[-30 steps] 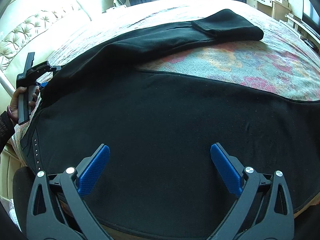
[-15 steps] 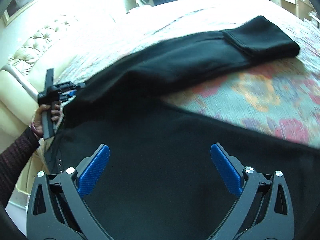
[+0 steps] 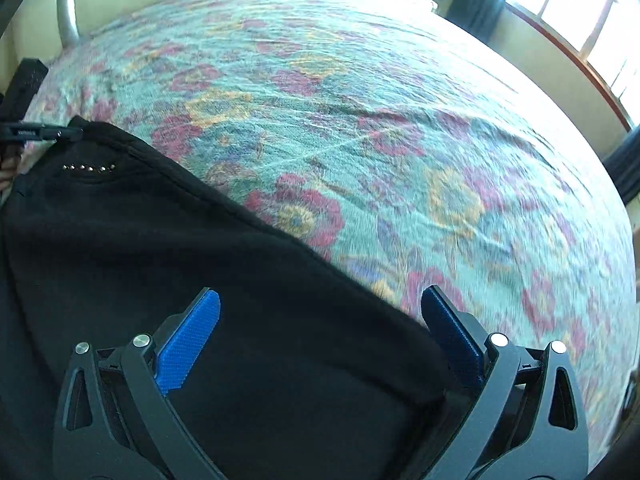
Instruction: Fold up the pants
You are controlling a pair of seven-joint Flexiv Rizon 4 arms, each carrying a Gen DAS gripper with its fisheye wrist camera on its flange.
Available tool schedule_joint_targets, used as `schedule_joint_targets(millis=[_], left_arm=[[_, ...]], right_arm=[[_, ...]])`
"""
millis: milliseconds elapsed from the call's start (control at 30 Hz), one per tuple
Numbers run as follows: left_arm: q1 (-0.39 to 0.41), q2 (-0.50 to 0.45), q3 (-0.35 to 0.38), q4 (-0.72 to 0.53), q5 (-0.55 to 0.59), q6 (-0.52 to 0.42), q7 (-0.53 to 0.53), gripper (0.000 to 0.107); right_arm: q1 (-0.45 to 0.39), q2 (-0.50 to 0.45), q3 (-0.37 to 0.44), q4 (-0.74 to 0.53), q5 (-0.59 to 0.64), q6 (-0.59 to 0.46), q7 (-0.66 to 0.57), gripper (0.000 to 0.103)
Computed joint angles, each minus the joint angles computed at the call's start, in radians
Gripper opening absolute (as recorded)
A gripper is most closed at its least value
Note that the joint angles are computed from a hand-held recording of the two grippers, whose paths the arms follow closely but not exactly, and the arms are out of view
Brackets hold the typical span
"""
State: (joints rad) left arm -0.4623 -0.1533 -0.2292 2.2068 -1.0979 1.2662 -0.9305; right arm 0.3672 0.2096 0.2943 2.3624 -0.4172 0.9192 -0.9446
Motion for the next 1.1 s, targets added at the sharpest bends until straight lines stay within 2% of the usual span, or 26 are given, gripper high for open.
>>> schedule_joint_targets(millis=[67,133,200,233,267,300,333,367,400,533,633,733,800,933,1000,1100], left_arm=[[0.002,0.001,-0.001,0.000,-0.021,-0.010,0.017,0.015],[0.003,0.000,0.007,-0.005,0.019,-0.021,-0.006,0.015],[0.007,-0.003,0.016,-0.015,0.092,-0.031,-0.058,0.015],[0.007,-0.003,0.016,-0.018,0.117,-0.024,-0.072,0.015],[0.007,-0.002,0.014,-0.017,0.138,-0.012,-0.080,0.014],[0.006,-0.004,0.012,-0.018,0.162,0.001,-0.090,0.014],[0.005,-0.006,0.011,-0.019,0.188,0.012,-0.101,0.013],[0.006,-0.008,0.008,-0.019,0.206,0.022,-0.109,0.011],[0.008,-0.007,-0.002,-0.016,0.192,0.034,-0.102,0.010],[0.011,0.006,-0.027,-0.005,0.072,0.044,-0.064,0.008],[-0.019,0.046,-0.037,0.009,-0.133,0.057,0.057,0.008],[-0.078,0.103,-0.019,0.022,-0.259,0.074,0.153,0.008],[-0.126,0.159,-0.004,0.042,-0.360,0.076,0.227,0.008],[-0.201,0.293,0.026,0.129,-0.458,0.044,0.282,0.008],[-0.227,0.366,0.033,0.198,-0.454,0.032,0.254,0.008],[-0.254,0.473,0.045,0.308,-0.418,0.005,0.194,0.010]], right_arm=[[-0.003,-0.046,-0.011,-0.017,-0.034,-0.008,-0.030,0.101],[0.004,-0.100,-0.027,-0.050,-0.017,-0.074,-0.086,0.101],[0.005,-0.112,-0.036,-0.052,0.060,-0.076,-0.103,0.100],[0.006,-0.109,-0.040,-0.058,0.126,-0.077,-0.108,0.085],[0.026,-0.101,-0.056,-0.059,0.224,-0.051,-0.149,0.056],[0.017,-0.087,-0.040,-0.058,0.257,-0.045,-0.177,0.044],[0.022,-0.075,-0.029,-0.054,0.253,-0.050,-0.176,0.019],[0.023,-0.068,-0.012,-0.048,0.205,-0.069,-0.139,0.013],[0.024,-0.058,0.007,-0.037,0.136,-0.088,-0.092,0.011],[0.029,0.032,0.048,0.023,0.017,-0.093,0.042,0.008],[0.027,0.134,0.089,0.050,-0.044,-0.118,0.143,0.008],[0.057,0.264,0.171,0.073,-0.071,-0.202,0.243,0.008],[0.098,0.323,0.255,0.062,-0.083,-0.318,0.311,0.008],[0.202,0.366,0.419,0.028,-0.024,-0.489,0.525,0.009],[0.243,0.345,0.517,-0.006,0.007,-0.585,0.641,0.009],[0.291,0.284,0.611,-0.042,0.067,-0.667,0.789,0.010]])
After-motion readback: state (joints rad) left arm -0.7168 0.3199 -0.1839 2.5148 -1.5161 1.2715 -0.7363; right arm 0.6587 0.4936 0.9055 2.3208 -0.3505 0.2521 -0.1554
